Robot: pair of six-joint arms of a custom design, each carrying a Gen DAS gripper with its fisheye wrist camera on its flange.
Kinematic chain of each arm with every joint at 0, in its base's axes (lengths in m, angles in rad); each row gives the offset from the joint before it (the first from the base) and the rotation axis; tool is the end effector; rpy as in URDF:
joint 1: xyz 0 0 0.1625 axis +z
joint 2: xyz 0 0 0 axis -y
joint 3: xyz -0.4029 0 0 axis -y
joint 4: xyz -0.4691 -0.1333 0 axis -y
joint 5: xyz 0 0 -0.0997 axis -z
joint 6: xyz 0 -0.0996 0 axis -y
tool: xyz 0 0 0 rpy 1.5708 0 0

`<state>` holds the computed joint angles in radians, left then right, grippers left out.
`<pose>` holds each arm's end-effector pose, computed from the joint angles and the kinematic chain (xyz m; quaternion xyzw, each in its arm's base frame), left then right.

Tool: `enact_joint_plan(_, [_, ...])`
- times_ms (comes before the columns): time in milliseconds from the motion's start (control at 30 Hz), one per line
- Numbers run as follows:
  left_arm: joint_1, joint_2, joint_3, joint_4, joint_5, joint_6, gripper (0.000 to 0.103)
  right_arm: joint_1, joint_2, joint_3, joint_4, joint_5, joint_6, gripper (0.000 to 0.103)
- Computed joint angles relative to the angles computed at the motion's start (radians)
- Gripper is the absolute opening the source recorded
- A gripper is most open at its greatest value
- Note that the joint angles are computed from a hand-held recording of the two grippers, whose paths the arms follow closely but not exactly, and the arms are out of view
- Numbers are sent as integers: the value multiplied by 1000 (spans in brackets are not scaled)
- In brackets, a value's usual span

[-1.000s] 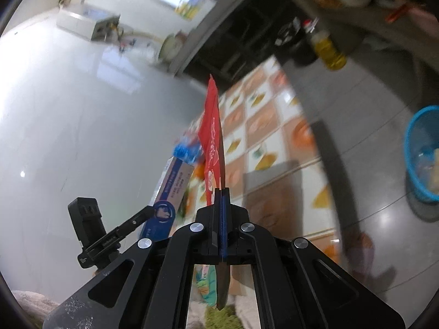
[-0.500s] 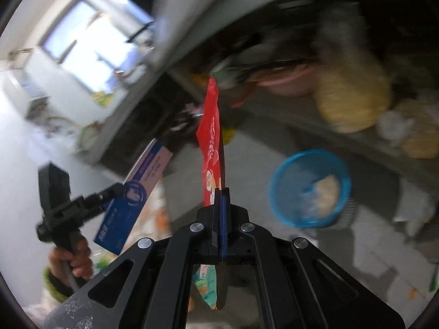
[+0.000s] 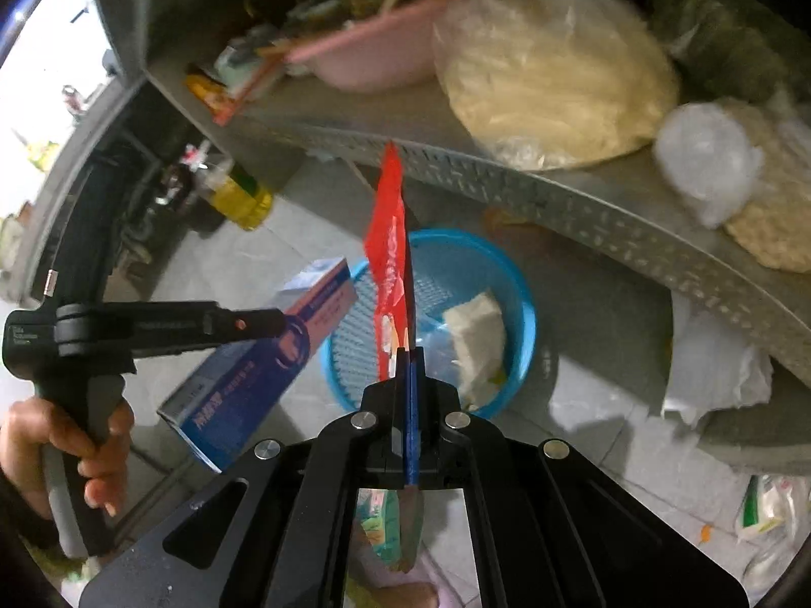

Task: Collect trash
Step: 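Lower the bag and box into the blue wastebasket and open both tools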

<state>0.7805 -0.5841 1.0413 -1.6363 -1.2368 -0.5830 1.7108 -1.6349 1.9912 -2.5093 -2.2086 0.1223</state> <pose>-0.4611 -0.6901 0.0526 0.1322 0.9587 0.0450 0.2477 0.1488 -0.5255 0.3889 -0.0819 -0.9104 0.3095 0.2621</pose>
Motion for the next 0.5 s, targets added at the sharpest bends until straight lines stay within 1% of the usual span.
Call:
enact_joint_plan(33, [8, 16, -12, -5, -3, -7, 37, 2, 13, -4, -5, -20, -1, 0])
enact_joint_plan(100, [27, 59, -50, -17, -11, -10, 37, 6, 74, -28, -47, -85, -43, 0])
enact_joint_plan(167, [38, 79, -70, -16, -19, -10, 38, 15, 115, -45, -64, -126, -70, 0])
enact_joint_plan(200, [44, 90, -84, -16, -19, -17, 42, 8, 136, -55, -75, -123, -95, 3])
enact_joint_plan(233, [44, 86, -77, -22, -21, -24, 51, 4, 146, -59, -73, -125, -104, 5])
enact_joint_plan(267, [46, 86, -77, -29, -22, -34, 54, 3, 157, -61, -71, -146, -109, 6])
enact_joint_plan(300, [44, 81, -71, -37, -24, -42, 58, 0, 166, -64, -69, -163, -116, 13])
enact_joint_plan(367, [43, 61, -50, -62, -32, -41, 59, -5, 167, -58, -81, -166, -133, 17])
enact_joint_plan(433, [39, 52, -48, -68, -32, -39, 63, -5, 152, -39, -99, -182, -152, 25])
enact_joint_plan(500, [34, 30, -33, -94, -34, -38, 64, 0, 130, -20, -113, -190, -158, 27])
